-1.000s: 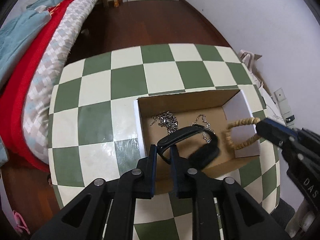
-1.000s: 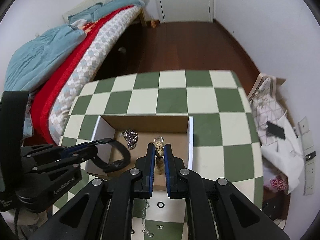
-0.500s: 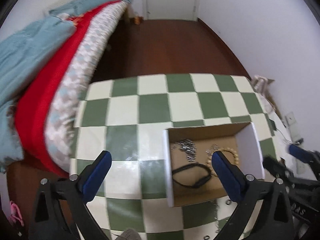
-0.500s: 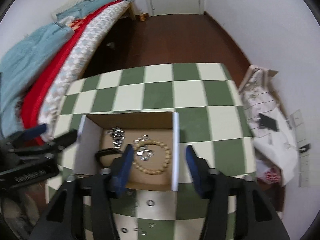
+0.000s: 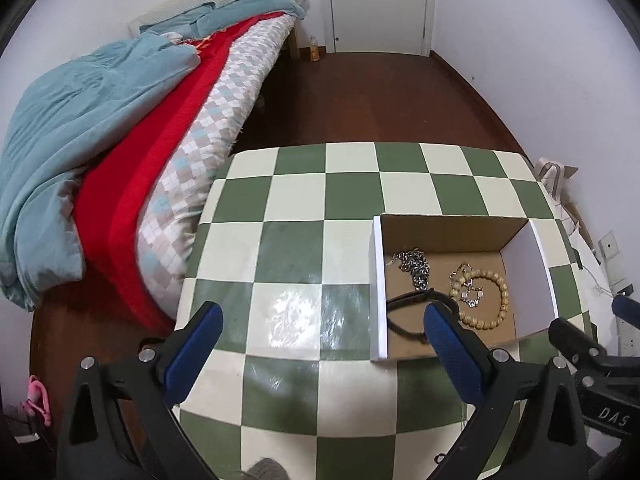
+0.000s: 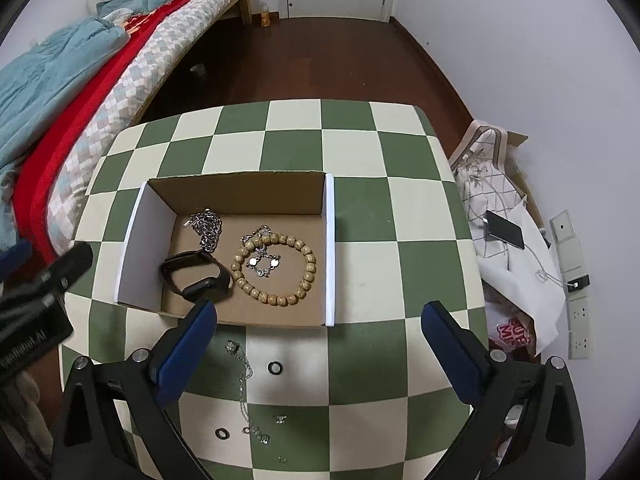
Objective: Organize jewelry
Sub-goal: 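Lift both tools up and away from the box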
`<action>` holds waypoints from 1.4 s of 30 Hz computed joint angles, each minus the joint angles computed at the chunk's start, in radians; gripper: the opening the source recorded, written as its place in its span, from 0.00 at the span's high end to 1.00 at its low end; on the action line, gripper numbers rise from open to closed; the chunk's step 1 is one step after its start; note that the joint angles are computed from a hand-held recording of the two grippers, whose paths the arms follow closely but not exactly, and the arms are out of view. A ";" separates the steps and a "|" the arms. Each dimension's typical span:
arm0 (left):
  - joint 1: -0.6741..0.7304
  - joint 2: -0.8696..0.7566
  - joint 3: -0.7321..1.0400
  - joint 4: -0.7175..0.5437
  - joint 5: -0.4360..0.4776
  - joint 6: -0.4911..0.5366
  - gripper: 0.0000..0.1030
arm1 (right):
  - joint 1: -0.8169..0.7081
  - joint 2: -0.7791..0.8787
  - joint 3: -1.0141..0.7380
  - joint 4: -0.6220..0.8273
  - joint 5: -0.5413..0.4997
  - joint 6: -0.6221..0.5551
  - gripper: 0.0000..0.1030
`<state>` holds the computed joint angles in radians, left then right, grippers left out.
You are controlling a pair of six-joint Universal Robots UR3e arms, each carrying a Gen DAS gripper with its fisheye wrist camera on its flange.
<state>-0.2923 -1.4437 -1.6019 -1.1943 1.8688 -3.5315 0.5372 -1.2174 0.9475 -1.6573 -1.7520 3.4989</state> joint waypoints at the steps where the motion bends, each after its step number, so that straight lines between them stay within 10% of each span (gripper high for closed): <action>1: -0.011 0.006 -0.002 0.000 0.009 -0.006 0.01 | 0.003 -0.009 0.005 0.000 -0.003 0.005 0.00; 33: -0.444 0.144 0.274 -0.324 0.383 -0.354 0.01 | 0.276 -0.240 -0.173 0.189 -0.290 0.175 0.00; 42: -0.502 0.121 0.129 -0.523 0.502 -0.584 0.01 | 0.272 -0.415 0.200 0.024 -0.222 0.209 0.06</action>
